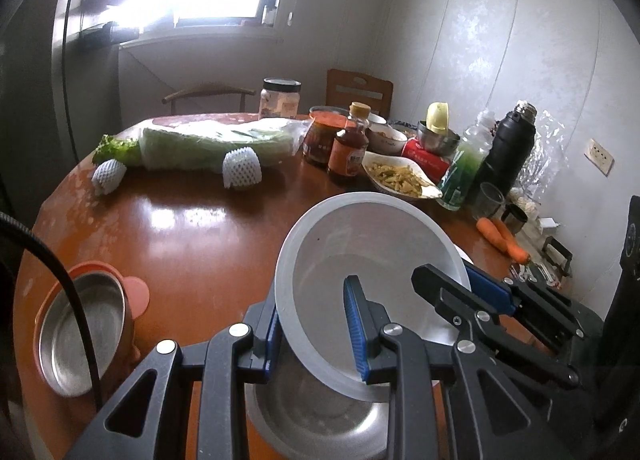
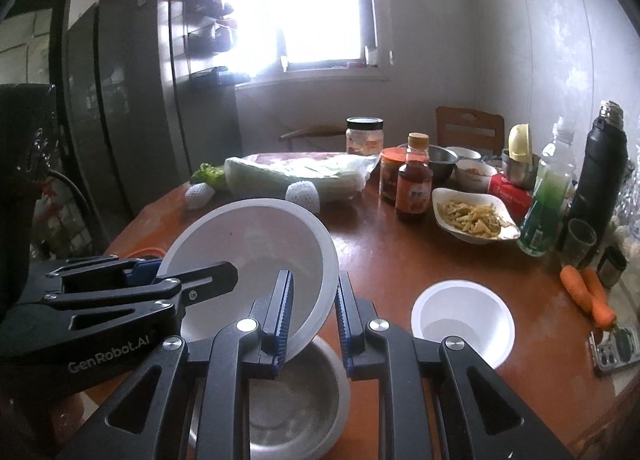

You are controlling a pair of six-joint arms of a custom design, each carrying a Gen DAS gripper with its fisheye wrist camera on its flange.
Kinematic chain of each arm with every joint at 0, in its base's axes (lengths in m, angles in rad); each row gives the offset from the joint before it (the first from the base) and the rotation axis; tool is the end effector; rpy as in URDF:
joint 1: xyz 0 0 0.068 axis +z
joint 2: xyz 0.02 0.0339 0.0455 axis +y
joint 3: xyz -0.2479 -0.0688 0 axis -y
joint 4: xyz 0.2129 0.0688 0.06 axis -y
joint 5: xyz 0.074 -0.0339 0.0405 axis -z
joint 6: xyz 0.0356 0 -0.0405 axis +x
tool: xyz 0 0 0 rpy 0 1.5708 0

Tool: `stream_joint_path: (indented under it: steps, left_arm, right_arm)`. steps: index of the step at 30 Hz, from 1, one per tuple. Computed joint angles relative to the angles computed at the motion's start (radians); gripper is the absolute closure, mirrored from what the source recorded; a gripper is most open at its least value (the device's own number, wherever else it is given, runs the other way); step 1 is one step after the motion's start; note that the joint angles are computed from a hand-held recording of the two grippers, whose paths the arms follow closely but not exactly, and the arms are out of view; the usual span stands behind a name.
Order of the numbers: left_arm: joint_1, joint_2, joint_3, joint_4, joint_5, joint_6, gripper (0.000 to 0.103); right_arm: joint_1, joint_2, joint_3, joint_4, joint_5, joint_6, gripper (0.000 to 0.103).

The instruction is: Organize plates and bowls

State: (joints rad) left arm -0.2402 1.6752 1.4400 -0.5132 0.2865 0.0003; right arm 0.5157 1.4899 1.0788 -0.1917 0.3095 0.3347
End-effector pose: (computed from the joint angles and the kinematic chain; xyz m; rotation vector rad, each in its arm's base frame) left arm 0.3338 -0.0921 0.2952 0.4232 2.2856 -0.4533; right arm 0.2733 0.1425 0.2693 -0.0186 2.1454 0.1598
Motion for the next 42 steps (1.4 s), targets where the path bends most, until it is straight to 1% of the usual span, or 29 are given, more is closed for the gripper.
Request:
stream_joint_path:
  steps: [4,11,23,27,42]
  left_arm:
    - [0.005,-0.028,-0.026,-0.016,0.008,0.004,0.074]
    - [0.001,-0.046,-0.068,-0.014,-0.012,0.012,0.074]
    - [-0.015,-0.025,-0.131,-0.003,-0.053,0.034,0.074]
    - [-0.011,-0.008,-0.148,0.005,-0.047,0.037,0.074]
    - [-0.028,0.035,-0.153,0.012,-0.089,0.043,0.074]
  right_arm:
    - [0.025,-0.036,-0.029,-0.008,0.013,0.015,0.082]
    - [0.058,-0.055,-0.060,-0.024,0.023,0.034,0.082]
    - [0.072,-0.025,-0.107,-0.019,0.009,0.067,0.082]
    - [0.076,-0.015,-0.119,-0.013,0.004,0.071,0.081]
    - [0.066,0.019,-0.151,0.022,-0.027,0.079,0.081]
